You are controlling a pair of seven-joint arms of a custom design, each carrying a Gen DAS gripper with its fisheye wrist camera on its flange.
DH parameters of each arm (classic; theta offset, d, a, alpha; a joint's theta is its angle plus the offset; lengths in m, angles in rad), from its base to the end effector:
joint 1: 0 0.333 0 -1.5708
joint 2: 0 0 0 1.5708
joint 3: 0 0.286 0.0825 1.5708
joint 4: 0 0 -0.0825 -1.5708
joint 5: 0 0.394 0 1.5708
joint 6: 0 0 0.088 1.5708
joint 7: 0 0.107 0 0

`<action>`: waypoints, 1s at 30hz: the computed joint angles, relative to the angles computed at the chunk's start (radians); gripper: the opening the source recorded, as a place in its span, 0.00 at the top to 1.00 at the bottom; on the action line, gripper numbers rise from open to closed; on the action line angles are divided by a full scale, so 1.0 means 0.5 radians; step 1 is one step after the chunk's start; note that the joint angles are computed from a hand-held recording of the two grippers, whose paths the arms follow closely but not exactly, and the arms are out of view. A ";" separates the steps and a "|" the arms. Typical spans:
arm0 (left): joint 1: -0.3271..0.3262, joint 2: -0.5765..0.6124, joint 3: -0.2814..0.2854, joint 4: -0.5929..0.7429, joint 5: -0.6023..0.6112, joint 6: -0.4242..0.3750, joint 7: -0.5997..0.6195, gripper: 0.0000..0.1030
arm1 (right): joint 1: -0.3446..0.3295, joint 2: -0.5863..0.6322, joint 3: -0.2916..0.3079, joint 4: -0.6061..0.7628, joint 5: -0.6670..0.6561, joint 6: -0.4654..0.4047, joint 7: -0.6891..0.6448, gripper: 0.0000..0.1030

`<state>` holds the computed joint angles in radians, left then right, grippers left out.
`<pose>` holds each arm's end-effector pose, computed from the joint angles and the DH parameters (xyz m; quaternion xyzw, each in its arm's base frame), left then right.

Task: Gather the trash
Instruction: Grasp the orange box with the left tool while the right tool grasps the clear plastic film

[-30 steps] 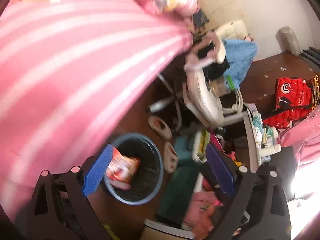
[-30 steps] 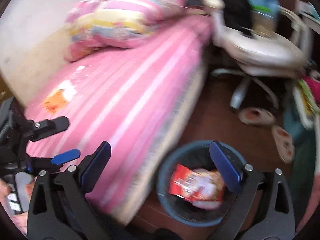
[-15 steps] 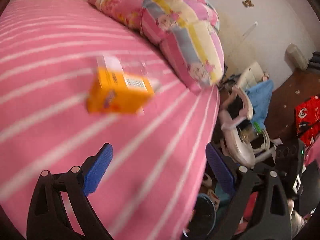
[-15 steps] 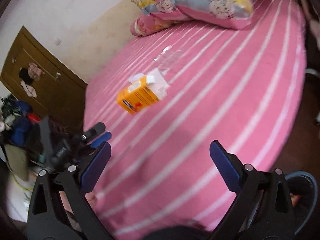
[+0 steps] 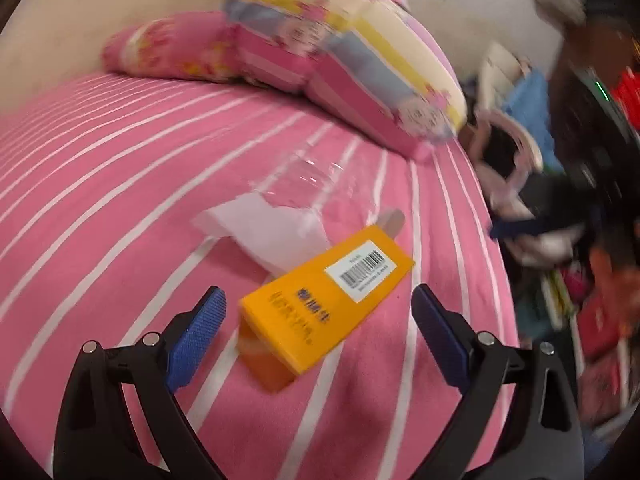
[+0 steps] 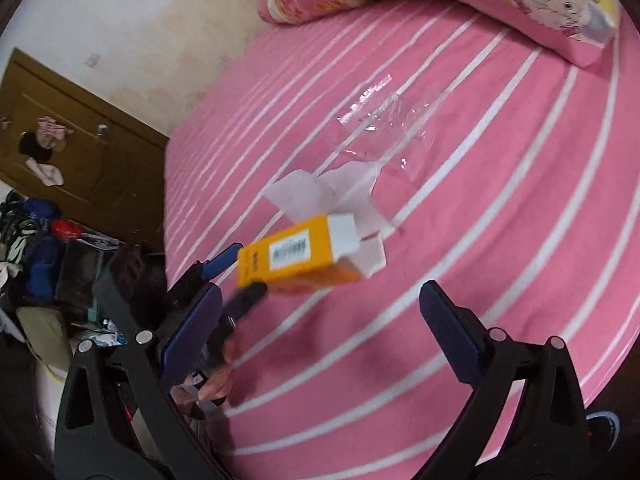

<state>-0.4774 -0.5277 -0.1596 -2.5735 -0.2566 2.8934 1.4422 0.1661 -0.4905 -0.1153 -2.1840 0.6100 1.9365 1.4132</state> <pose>0.3712 -0.2612 0.5064 -0.5401 0.7342 -0.3919 0.1248 0.4500 0.0545 0.5879 -0.6857 0.6456 0.1303 0.3099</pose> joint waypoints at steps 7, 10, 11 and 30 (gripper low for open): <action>-0.046 0.213 0.018 0.100 -0.035 0.021 0.173 0.13 | -0.070 0.335 0.058 0.211 -0.145 0.078 0.130 0.05; 0.006 0.243 -0.039 0.120 -0.009 0.003 0.135 0.24 | -0.073 0.491 0.102 0.303 -0.211 0.166 0.201 0.05; -0.026 0.251 -0.011 0.123 -0.050 0.004 0.159 0.26 | -0.068 0.537 0.107 0.332 -0.207 0.180 0.204 0.05; -0.460 0.225 0.277 0.179 -1.251 -0.019 1.061 0.59 | -0.100 0.435 0.083 0.092 0.094 0.477 0.270 0.82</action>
